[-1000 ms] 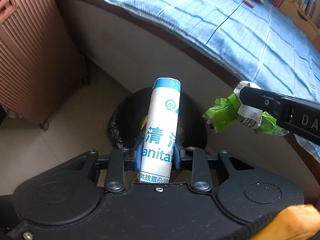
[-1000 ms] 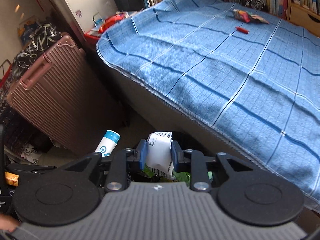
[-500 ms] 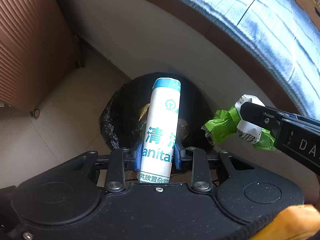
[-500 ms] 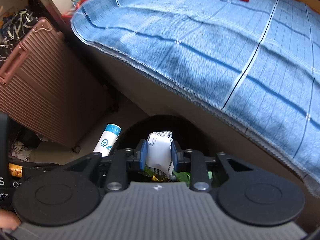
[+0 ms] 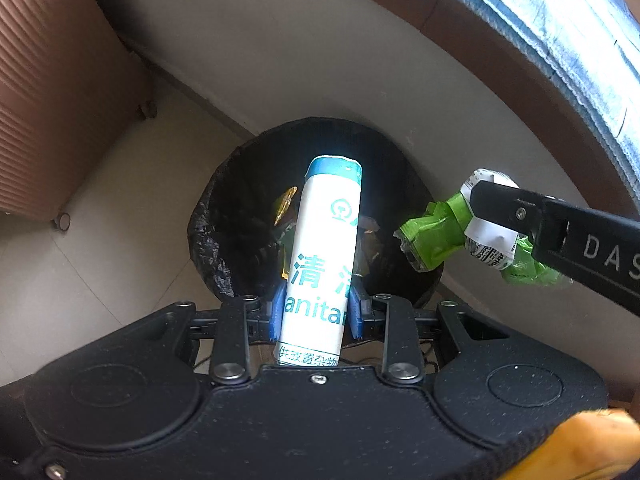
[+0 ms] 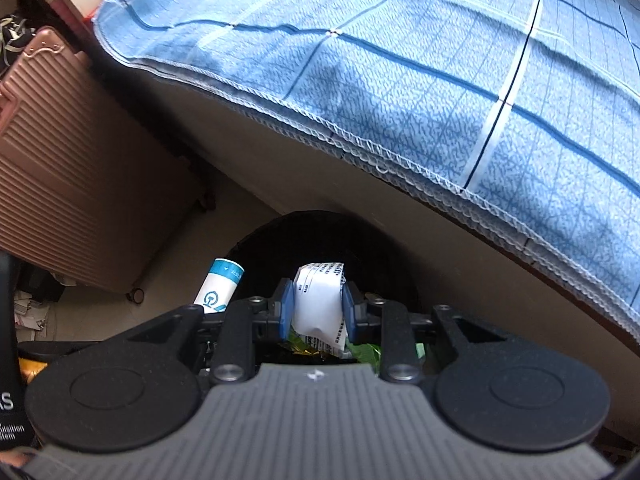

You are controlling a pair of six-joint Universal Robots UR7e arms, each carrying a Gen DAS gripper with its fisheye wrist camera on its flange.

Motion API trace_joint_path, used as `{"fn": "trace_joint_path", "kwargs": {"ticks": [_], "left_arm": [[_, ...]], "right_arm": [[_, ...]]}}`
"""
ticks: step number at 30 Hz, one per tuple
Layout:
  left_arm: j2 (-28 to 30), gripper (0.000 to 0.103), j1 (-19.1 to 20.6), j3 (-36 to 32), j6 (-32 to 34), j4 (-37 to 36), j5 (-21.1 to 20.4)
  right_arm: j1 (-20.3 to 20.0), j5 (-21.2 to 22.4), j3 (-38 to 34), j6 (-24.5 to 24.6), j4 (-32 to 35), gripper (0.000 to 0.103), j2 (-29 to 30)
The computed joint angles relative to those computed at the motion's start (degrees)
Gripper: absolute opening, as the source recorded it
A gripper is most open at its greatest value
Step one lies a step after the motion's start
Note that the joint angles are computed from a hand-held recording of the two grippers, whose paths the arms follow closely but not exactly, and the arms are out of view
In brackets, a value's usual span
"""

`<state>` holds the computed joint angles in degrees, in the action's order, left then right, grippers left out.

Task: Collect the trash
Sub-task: 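Open both tools over the bin to drop the can and wrapper, then move both open tools back up to the remaining trash on the bed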

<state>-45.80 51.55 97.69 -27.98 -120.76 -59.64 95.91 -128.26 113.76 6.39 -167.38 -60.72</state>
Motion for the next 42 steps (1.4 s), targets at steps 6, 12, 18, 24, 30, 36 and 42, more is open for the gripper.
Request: {"fn": "trace_joint_path", "kwargs": {"ticks": [6,12,18,24,30,36,42], "left_arm": [[0.8,0.030,0.2,-1.1,1.1,0.7,-0.1],[1.1,0.032,0.2,-1.8,2.1,0.7,0.2],[1.1,0.045,0.1,-2.1,2.3,0.1,0.8],[1.0,0.065,-0.2,-2.5,1.6,-0.5,2.3],[0.3,0.070,-0.9,-2.7,1.1,-0.5,3.4],[-1.9,0.071,-2.6,-3.3,2.3,0.4,4.9],[-5.5,0.078,-5.5,-3.9,6.3,-0.5,6.5]], "right_arm": [[-0.4,-0.3,-1.1,0.7,0.2,0.031,1.4],[-0.8,-0.3,-1.6,0.8,0.3,0.034,2.0],[-1.2,0.1,-1.5,0.6,-0.3,0.041,1.9],[-1.1,0.4,-1.6,-0.7,-1.2,0.056,1.5],[-0.7,0.5,-1.7,-1.3,-1.3,0.061,0.8],[0.7,0.4,-0.8,-0.9,-1.9,0.064,-2.0],[3.3,-0.7,-0.2,-0.8,-2.8,0.067,-6.3]]}}
